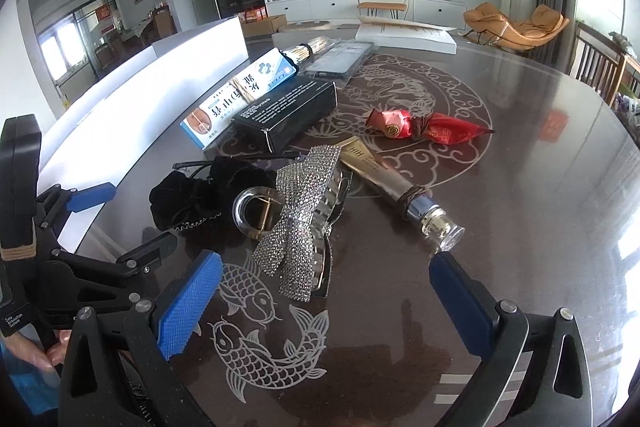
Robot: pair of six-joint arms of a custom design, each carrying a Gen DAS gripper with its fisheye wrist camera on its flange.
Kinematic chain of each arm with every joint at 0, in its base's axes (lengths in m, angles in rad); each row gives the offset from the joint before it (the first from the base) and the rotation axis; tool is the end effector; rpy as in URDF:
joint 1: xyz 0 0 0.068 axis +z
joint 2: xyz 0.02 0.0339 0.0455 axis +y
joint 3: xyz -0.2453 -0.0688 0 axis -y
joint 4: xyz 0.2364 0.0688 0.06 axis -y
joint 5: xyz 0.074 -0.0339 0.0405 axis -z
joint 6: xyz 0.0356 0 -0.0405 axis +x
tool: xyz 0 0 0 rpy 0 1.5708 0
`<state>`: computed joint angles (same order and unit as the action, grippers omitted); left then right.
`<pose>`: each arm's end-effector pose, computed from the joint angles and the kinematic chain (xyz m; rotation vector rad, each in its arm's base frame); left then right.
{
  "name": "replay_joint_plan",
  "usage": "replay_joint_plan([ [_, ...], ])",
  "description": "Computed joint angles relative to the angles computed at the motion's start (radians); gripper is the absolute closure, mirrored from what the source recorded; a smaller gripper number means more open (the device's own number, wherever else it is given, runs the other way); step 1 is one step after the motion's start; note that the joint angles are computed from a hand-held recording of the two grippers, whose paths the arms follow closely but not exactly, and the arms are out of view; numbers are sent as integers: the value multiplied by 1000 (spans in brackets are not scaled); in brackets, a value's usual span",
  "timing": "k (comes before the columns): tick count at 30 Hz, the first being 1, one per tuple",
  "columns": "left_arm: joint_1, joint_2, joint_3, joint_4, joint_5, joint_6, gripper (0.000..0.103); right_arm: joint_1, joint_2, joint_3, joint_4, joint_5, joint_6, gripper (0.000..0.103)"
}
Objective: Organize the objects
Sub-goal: 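Move the right gripper to the rhinestone bow clip while the left gripper nears the black velvet pouch, then close the right gripper on the rhinestone bow clip and lift it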
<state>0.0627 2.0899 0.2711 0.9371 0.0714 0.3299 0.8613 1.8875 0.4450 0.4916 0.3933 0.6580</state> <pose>0.2112 0.0107 -0.0019 0.3576 2.4251 0.0857 0.1721 0.1795 0.0328 -0.0922 2.4283 0.1846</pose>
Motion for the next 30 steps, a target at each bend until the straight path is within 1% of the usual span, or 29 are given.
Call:
replay_joint_plan([
  [4, 15, 27, 20, -12, 9, 10, 0, -3, 37, 34, -22, -32, -13, 0],
  [7, 20, 41, 48, -52, 24, 17, 0, 8, 66, 67, -58, -30, -19, 0],
  [12, 50, 61, 73, -69, 77, 22, 0, 5, 113, 113, -99, -28, -27, 0],
  [15, 79, 66, 106, -128, 132, 22, 0, -21, 142, 141, -115, -37, -38, 0],
  [16, 96, 65, 128, -173, 161, 20, 0, -33, 148, 148, -116, -45, -43, 0],
  [18, 97, 76, 137, -165, 166, 20, 0, -61, 164, 163, -117, -66, -57, 0],
  [25, 62, 71, 157, -197, 158, 20, 0, -130, 199, 218, -149, -66, -119, 0],
  [28, 41, 68, 175, -223, 144, 7, 0, -180, 196, 218, -161, -61, -108, 0],
  [30, 40, 71, 177, -222, 144, 7, 0, -210, 187, 205, -166, -53, -90, 0],
])
